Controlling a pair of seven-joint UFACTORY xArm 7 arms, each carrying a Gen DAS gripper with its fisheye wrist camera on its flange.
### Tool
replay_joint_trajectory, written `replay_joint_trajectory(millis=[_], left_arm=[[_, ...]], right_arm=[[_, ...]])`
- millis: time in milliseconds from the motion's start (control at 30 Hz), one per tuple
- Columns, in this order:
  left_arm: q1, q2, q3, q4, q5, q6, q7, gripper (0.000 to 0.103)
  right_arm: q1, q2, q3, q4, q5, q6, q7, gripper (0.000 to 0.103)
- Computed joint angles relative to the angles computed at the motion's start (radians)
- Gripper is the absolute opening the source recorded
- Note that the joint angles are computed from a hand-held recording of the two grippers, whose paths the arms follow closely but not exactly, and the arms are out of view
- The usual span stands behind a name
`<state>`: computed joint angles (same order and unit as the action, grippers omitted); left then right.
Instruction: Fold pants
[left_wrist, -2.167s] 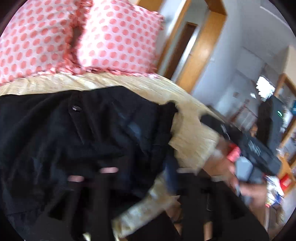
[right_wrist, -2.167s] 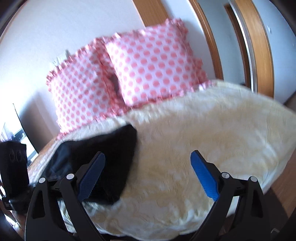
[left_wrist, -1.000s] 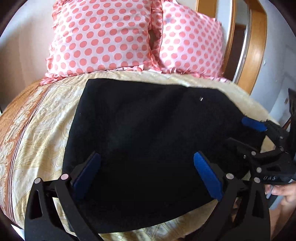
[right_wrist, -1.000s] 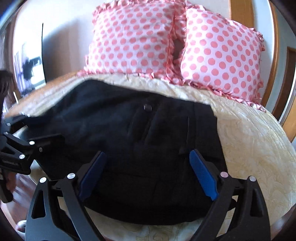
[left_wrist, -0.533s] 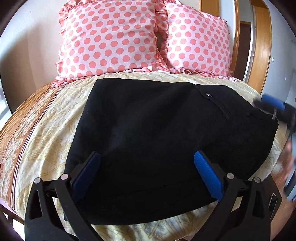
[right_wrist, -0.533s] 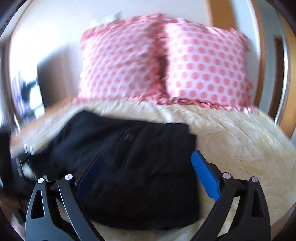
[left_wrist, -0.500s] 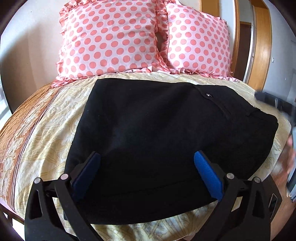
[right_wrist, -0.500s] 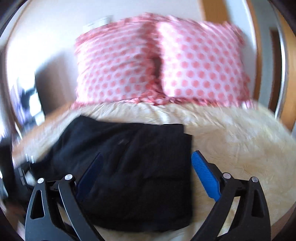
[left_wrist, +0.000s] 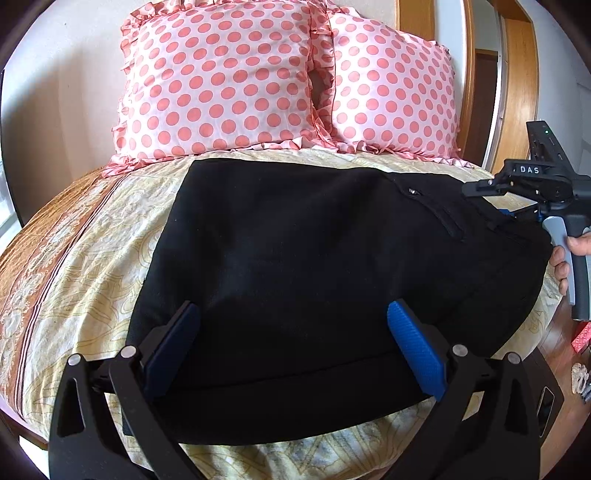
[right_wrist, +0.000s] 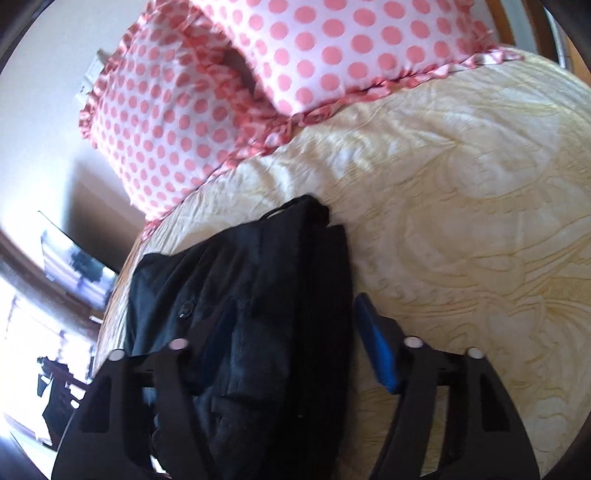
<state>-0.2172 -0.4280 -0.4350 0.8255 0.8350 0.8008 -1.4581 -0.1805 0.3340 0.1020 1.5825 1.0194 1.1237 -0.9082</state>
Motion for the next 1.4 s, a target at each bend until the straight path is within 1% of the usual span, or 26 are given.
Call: replay_joint_trajectory(millis=[100,233,267,300,333,433,500,567,600,667,767,833,867,900,933,967,1000,1033,1067,1100,1133,1167,1233,1333,1367,1400], left_arm=[[0.000,-0.001,-0.001,-0.002,0.003,-0.001,-0.004,0.101],[-0.001,-0.002,-0.001,-0.002,0.003,0.000,-0.005,0.101],[-0.002,-0.002,0.000,-0.002,0.003,0.000,-0.004,0.101],[-0.002,-0.003,0.000,-0.003,0.003,0.000,-0.004,0.101],[-0.001,-0.003,-0.001,-0.003,0.004,0.000,-0.006,0.101],[0.001,0.001,-0.005,-0.001,0.012,0.004,-0.014,0.101],[0.001,-0.001,-0.006,-0.003,0.018,0.001,-0.021,0.101],[0.001,-0.025,0.005,-0.021,0.011,-0.034,-0.017,0.101],[-0.013,-0.060,0.040,-0.048,0.004,-0.099,-0.015,0.100],[0.009,-0.122,0.061,-0.081,-0.002,-0.191,-0.026,0.100],[0.067,-0.192,0.088,-0.091,-0.024,-0.230,-0.014,0.100],[0.089,-0.204,0.149,-0.096,-0.079,-0.262,0.031,0.100],[0.086,-0.192,0.196,-0.094,-0.125,-0.280,0.073,0.096],[0.081,-0.177,0.229,-0.089,-0.172,-0.285,0.111,0.089],[0.054,-0.148,0.294,-0.083,-0.249,-0.300,0.175,0.086],[0.031,-0.129,0.341,-0.084,-0.312,-0.322,0.225,0.084],[-0.013,-0.100,0.409,-0.080,-0.403,-0.343,0.294,0.082],[-0.037,-0.087,0.445,-0.085,-0.461,-0.362,0.340,0.081],[-0.062,-0.071,0.478,-0.085,-0.517,-0.381,0.388,0.077],[-0.078,-0.053,0.495,-0.080,-0.560,-0.385,0.424,0.071],[-0.089,-0.032,0.508,-0.069,-0.597,-0.379,0.462,0.068],[-0.085,-0.026,0.507,-0.071,-0.617,-0.385,0.482,0.064],[-0.051,-0.005,0.476,-0.053,-0.622,-0.380,0.500,0.060],[-0.016,0.017,0.448,-0.037,-0.657,-0.373,0.530,0.035],[-0.010,0.020,0.445,-0.038,-0.675,-0.383,0.547,0.018],[-0.001,0.022,0.438,-0.038,-0.689,-0.396,0.559,0.009]], right_arm=[[0.005,-0.015,0.000,-0.014,-0.004,-0.011,-0.038,0.062],[0.018,0.020,0.001,0.031,-0.046,-0.009,-0.004,0.062],[0.024,0.013,0.004,0.023,-0.056,-0.029,-0.018,0.061],[0.027,0.003,0.007,0.011,-0.060,-0.045,-0.041,0.054],[0.031,-0.022,0.013,-0.019,-0.057,-0.078,-0.092,0.046],[0.053,-0.118,0.021,-0.139,-0.010,-0.198,-0.292,0.030],[0.073,-0.171,0.014,-0.204,0.031,-0.258,-0.407,0.026],[0.092,-0.186,-0.003,-0.223,0.050,-0.274,-0.447,0.024],[0.100,-0.184,-0.011,-0.221,0.049,-0.273,-0.445,0.023],[0.105,-0.158,-0.026,-0.189,0.032,-0.243,-0.396,0.023],[0.092,-0.119,-0.030,-0.144,0.033,-0.188,-0.341,0.023],[0.081,-0.112,-0.025,-0.140,0.047,-0.169,-0.346,0.023],[0.080,-0.112,-0.024,-0.141,0.049,-0.170,-0.347,0.023],[0.079,-0.111,-0.023,-0.141,0.050,-0.169,-0.345,0.023],[0.077,-0.108,-0.022,-0.137,0.050,-0.163,-0.339,0.023],[0.075,-0.102,-0.022,-0.130,0.049,-0.155,-0.332,0.023],[0.072,-0.096,-0.022,-0.123,0.049,-0.146,-0.324,0.023],[0.068,-0.087,-0.021,-0.114,0.048,-0.133,-0.312,0.023],[0.063,-0.078,-0.021,-0.104,0.047,-0.118,-0.302,0.023],[0.060,-0.073,-0.019,-0.099,0.047,-0.113,-0.295,0.023],[0.055,-0.063,-0.017,-0.086,0.047,-0.096,-0.283,0.023],[0.051,-0.058,-0.016,-0.081,0.048,-0.089,-0.279,0.023],[0.044,-0.047,-0.012,-0.067,0.048,-0.072,-0.265,0.023],[0.031,-0.032,-0.007,-0.049,0.055,-0.043,-0.250,0.021],[0.025,-0.023,-0.005,-0.037,0.060,-0.026,-0.239,0.020],[0.016,-0.014,-0.003,-0.026,0.071,-0.008,-0.229,0.017]])
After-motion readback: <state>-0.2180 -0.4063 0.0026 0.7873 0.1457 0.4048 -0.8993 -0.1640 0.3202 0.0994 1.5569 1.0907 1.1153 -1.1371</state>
